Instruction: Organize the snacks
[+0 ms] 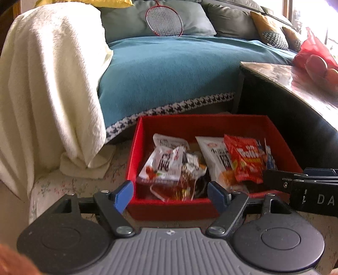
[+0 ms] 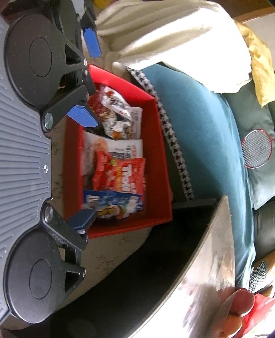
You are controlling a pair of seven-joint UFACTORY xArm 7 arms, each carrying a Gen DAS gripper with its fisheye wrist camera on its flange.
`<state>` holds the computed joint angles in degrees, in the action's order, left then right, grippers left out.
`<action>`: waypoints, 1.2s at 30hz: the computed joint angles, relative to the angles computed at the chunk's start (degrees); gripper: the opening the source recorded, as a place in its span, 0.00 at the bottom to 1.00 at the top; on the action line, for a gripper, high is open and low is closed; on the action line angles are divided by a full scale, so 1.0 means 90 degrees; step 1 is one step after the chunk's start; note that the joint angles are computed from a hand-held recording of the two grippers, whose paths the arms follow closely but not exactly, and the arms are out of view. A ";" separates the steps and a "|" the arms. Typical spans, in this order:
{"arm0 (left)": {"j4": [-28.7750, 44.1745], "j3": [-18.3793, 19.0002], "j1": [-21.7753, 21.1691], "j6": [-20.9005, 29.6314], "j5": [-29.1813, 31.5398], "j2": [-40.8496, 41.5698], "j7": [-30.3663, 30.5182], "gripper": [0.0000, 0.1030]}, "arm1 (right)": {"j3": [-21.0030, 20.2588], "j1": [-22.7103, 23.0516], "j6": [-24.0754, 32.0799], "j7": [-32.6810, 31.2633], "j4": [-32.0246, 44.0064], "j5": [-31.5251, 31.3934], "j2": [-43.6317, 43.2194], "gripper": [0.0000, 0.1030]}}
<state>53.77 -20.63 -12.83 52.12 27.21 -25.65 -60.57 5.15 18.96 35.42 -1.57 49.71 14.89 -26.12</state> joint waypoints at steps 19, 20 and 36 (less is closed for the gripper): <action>-0.0556 -0.0288 -0.0387 0.0450 -0.0696 -0.0813 -0.0059 0.69 | 0.0150 -0.0125 0.0722 0.0569 -0.0852 -0.0420 -0.1110 0.87; -0.0579 -0.0318 -0.0404 0.0487 -0.0724 -0.0860 -0.0075 0.69 | 0.0146 -0.0115 0.0756 0.0591 -0.0903 -0.0423 -0.1191 0.87; -0.0779 -0.0607 -0.0692 0.1033 -0.1186 -0.1513 -0.0079 0.69 | 0.0212 0.0083 0.1279 0.0872 -0.1505 -0.0417 -0.2323 0.88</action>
